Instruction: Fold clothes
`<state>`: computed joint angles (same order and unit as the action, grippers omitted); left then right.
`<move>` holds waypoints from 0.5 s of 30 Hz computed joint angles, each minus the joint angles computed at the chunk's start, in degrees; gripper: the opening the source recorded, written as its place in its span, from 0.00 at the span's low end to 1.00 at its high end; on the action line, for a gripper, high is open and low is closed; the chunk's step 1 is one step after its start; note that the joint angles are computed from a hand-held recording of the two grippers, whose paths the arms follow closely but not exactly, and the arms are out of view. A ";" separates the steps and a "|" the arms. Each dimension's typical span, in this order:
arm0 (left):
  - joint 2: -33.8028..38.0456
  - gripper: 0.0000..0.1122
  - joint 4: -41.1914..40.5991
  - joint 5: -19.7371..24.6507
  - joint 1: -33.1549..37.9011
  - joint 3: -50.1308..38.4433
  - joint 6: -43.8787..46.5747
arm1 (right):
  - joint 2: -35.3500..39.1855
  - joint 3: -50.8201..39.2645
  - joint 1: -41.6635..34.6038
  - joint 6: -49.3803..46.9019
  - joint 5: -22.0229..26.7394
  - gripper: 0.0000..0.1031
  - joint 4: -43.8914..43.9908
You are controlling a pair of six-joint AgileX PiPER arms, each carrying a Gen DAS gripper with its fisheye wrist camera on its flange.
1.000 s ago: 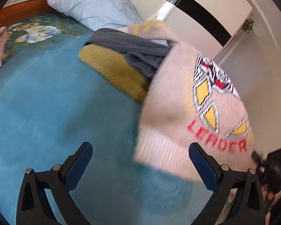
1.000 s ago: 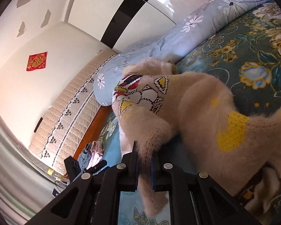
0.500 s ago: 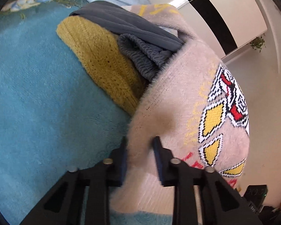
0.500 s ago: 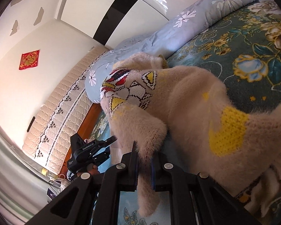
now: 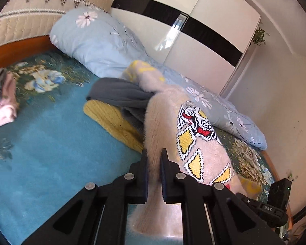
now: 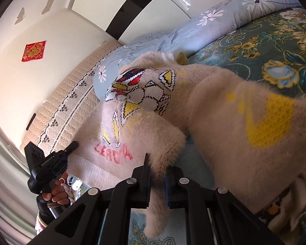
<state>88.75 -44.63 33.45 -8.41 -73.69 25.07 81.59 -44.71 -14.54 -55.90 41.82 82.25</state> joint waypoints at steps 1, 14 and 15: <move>-2.19 0.09 0.63 -0.13 0.49 1.55 -0.30 | -0.06 -0.11 0.41 -0.04 -0.15 0.12 -0.40; -15.24 0.09 0.50 -5.64 -0.16 28.70 3.34 | -0.78 -0.50 3.64 2.40 -2.94 0.13 -4.71; -14.05 0.09 -1.59 -5.29 0.23 29.89 4.57 | -0.75 -0.60 3.89 3.04 -3.31 0.13 -5.37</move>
<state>74.71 -46.22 28.16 -8.17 -43.80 29.64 80.83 -45.30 -10.65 -52.86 38.50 76.88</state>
